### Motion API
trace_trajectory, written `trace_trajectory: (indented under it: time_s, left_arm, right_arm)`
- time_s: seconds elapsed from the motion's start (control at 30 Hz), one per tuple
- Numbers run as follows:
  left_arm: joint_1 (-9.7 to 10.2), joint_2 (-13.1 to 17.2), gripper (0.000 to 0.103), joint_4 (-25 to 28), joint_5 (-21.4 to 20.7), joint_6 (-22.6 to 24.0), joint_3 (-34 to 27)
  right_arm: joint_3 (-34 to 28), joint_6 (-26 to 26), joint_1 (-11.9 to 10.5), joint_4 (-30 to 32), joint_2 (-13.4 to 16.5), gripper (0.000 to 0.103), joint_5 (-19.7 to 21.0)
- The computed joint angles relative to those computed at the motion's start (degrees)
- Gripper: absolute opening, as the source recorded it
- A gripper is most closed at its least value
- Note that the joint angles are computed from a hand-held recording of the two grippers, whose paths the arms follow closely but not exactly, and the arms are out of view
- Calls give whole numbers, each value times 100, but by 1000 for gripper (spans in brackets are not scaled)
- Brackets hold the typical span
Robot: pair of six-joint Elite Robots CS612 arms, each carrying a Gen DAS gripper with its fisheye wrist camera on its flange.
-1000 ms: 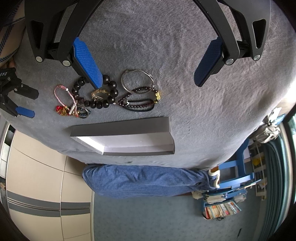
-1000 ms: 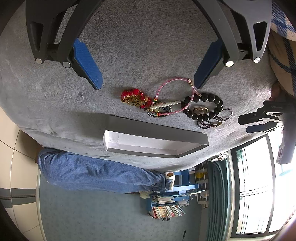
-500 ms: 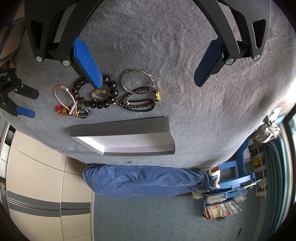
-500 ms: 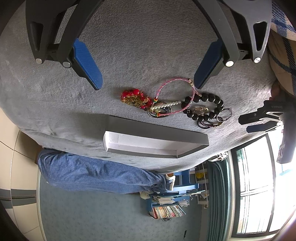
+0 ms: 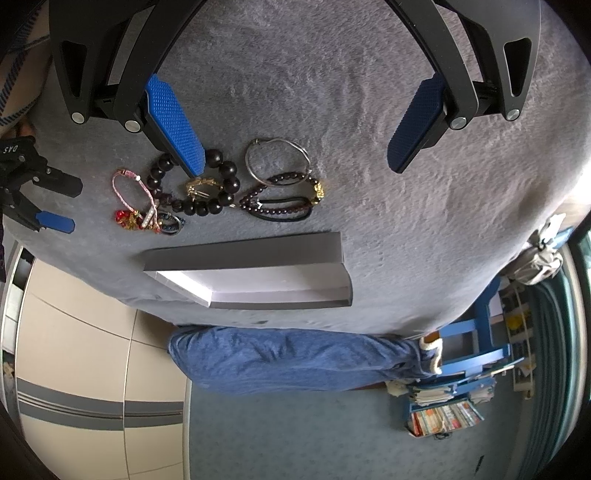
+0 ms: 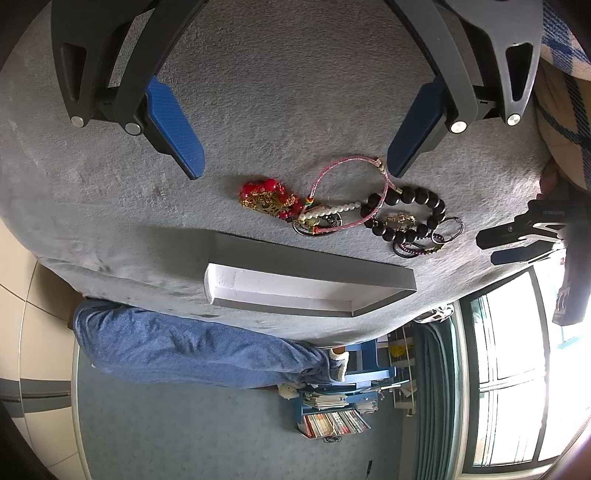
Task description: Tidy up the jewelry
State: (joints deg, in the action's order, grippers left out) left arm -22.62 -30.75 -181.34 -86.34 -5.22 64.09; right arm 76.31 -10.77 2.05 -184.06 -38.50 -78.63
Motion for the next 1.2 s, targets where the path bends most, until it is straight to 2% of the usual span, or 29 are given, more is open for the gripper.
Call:
trace_trajectory:
  time_s: [0.57, 0.73, 0.97, 1.2]
  left_arm:
    - [-18, 12, 98, 71, 56, 11, -4]
    - [-40, -2, 98, 238, 57, 89, -18]
    - [-62, -9, 98, 1356, 215, 194, -313]
    - [-63, 32, 97, 2066, 234, 258, -559]
  right_arm:
    - [13, 49, -5, -31, 21, 98, 15]
    - [-43, 65, 12, -9, 57, 98, 2]
    - [-67, 73, 7, 122, 49, 98, -1]
    - [-60, 99, 19, 311, 7, 98, -59]
